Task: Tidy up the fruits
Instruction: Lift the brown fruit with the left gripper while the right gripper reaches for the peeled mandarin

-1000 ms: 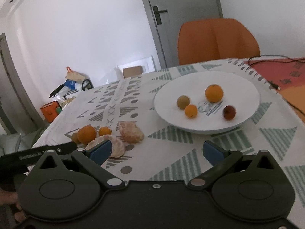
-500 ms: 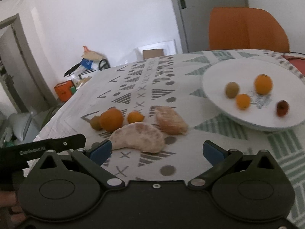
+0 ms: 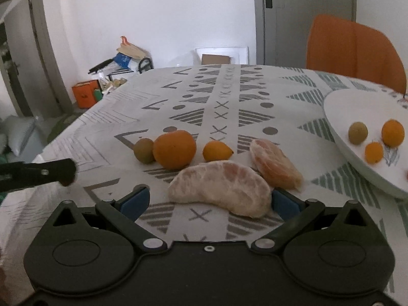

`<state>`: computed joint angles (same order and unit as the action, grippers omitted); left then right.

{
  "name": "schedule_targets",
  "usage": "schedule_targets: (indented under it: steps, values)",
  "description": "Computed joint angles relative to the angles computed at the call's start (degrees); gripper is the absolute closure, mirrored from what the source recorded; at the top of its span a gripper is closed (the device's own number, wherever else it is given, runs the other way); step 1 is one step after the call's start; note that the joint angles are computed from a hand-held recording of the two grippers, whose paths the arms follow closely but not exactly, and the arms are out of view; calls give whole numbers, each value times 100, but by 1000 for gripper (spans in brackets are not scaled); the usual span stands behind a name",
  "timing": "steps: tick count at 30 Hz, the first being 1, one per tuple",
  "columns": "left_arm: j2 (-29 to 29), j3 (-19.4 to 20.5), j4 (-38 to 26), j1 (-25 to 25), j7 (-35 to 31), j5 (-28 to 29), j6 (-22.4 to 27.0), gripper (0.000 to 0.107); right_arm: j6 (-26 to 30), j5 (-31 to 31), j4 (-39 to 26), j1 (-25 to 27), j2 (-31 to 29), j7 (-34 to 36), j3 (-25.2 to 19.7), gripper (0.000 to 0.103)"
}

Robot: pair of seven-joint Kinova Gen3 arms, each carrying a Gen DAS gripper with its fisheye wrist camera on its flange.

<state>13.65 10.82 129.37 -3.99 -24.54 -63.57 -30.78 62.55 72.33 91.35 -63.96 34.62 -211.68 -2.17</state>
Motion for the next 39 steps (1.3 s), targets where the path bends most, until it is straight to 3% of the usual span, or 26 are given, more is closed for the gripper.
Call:
schedule_targets:
  steps: [7, 11, 14, 22, 30, 39]
  values:
    - [-67, -67, 75, -71, -44, 59, 6, 84, 209, -205, -422, -4, 232, 536, 87, 2]
    - [-69, -67, 102, -74, -108, 104, -25, 84, 287, -141, -432, -138, 300, 564, 184, 17]
    - [-84, -61, 120, -54, -144, 124, -44, 84, 223, -35, -274, -180, 222, 441, 177, 18]
    - [-157, -23, 141, 54, -175, 132, -72, 84, 226, 502, 490, -230, -159, -685, -62, 18]
    - [-214, 55, 63, 345, -228, 120, -36, 84, 764, 920, 1078, -269, -412, -1579, -430, 19]
    - [-268, 272, -161, 831, -410, 359, 361, 84, 1523, 1194, 1777, -290, -658, -2579, -794, 19]
